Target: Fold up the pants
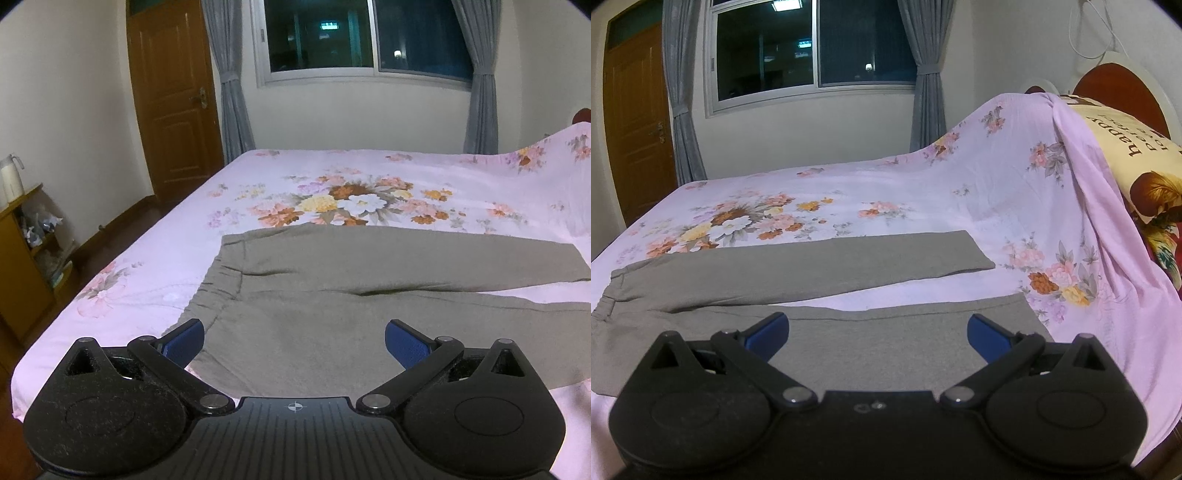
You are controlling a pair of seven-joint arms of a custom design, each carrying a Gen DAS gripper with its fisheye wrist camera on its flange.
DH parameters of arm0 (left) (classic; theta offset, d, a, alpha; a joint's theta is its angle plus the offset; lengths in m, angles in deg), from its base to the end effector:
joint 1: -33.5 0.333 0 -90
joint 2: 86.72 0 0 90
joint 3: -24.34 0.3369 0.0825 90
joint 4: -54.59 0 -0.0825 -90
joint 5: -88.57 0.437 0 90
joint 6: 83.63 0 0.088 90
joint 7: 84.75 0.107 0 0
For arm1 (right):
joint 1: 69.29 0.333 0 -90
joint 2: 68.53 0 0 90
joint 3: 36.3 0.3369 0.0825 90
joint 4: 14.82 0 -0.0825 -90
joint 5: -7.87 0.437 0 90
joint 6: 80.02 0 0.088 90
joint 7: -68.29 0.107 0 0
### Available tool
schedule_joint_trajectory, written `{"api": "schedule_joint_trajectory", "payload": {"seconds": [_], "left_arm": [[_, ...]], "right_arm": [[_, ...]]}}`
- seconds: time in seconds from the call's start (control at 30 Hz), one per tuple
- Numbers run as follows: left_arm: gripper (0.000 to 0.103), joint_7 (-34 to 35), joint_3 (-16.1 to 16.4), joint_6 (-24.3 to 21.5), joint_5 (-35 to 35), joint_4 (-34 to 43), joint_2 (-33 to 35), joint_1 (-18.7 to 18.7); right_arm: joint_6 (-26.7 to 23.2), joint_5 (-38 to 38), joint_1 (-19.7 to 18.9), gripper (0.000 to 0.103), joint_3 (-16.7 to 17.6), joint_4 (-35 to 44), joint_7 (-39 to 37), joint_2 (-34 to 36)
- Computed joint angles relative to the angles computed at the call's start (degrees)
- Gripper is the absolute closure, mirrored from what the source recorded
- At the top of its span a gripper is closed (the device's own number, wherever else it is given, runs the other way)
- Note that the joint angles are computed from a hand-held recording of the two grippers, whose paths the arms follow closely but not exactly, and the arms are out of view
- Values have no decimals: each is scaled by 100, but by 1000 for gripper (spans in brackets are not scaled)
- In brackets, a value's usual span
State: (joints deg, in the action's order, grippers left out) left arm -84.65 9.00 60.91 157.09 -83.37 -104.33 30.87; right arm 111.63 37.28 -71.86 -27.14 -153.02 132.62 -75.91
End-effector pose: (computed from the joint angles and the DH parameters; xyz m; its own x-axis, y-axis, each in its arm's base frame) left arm 0.4889 -0.1719 0.4562 0.3971 -0.9118 -0.1044 -0.5470 -0.1438 -0.8247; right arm 0.5528 0.0126 0.4688 -0.0005 -0.9997 0.0224 -0.5065 -0.0191 -0.8620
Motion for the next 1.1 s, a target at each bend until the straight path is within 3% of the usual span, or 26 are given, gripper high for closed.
{"api": "schedule_joint_trajectory", "payload": {"seconds": [0.2, 0.4, 0.47, 0.7, 0.8, 1.03, 1.1], "left_arm": [[0, 23, 21, -16, 12, 41, 71, 0], [0, -59, 23, -5, 73, 23, 50, 6], [0, -109, 14, -4, 103, 16, 37, 6], [0, -90, 8, 88, 108, -37, -50, -10], [0, -114, -2, 134, 111, -59, -69, -1], [0, -134, -20, 204, 78, -100, -90, 20], [0, -160, -36, 189, 76, -111, -99, 19]], "right_arm": [[-14, -116, 187, 0, -211, 24, 91, 51], [30, -619, 853, 0, -992, -33, 495, 83], [9, -597, 724, 0, -865, -25, 485, 80], [111, -951, 971, 0, -1182, -137, 842, 30], [93, -847, 786, 0, -974, -136, 768, 23], [199, -1285, 1136, 0, -1343, -219, 1066, -49], [186, -1304, 1101, 0, -1280, -222, 1069, -73]]}}
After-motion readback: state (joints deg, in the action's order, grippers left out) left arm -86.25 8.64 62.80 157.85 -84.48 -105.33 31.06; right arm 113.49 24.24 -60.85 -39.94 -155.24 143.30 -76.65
